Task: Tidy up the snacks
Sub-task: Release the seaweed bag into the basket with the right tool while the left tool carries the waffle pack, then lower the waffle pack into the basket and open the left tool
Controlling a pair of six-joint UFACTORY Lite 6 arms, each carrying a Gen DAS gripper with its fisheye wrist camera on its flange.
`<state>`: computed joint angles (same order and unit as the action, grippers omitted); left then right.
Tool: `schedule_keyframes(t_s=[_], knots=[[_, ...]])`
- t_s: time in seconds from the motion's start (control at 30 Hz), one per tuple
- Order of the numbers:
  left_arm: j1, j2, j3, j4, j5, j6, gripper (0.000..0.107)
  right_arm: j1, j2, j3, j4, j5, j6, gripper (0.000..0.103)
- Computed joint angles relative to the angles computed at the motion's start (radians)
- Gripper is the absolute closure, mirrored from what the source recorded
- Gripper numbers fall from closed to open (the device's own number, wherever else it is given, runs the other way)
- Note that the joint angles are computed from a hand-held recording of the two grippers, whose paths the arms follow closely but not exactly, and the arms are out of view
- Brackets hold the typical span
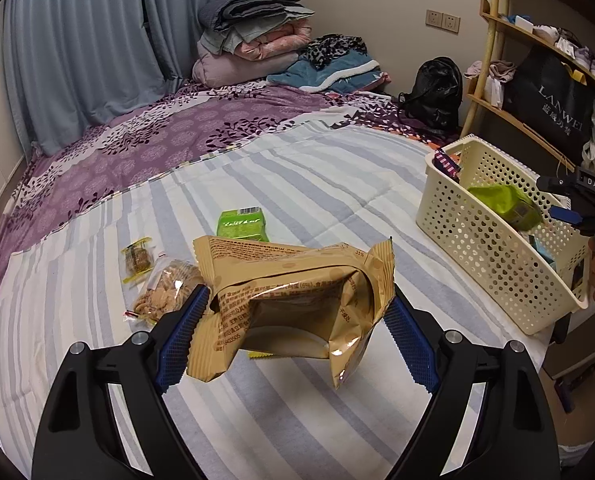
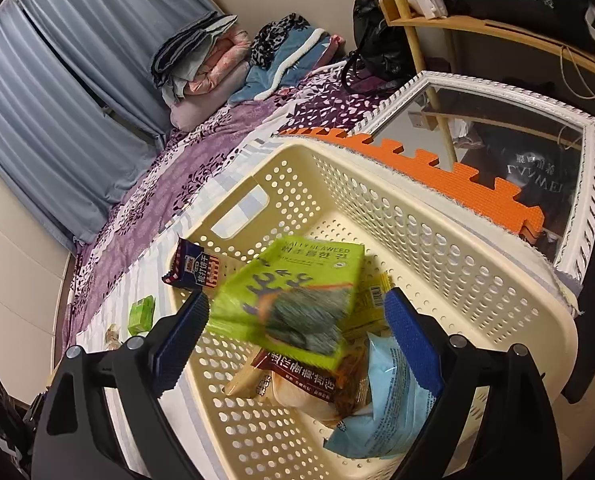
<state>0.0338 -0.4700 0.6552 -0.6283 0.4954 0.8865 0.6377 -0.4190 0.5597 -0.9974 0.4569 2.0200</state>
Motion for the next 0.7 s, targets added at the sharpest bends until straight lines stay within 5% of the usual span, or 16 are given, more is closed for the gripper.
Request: schedule_keyframes(t_s=[0.47,0.7], knots=[[-0.233,0.030,0.043,0.206,-0.064,-0.282,0.020,-0.016,-0.099,-0.088,0.013,-0.004,-0.013,0.014],[-0.415,0.101,0.111,0.346,-0.108,-0.480,0.020,0.070,-0.176,-0.108,-0.015,0.131,0.001,0.014]])
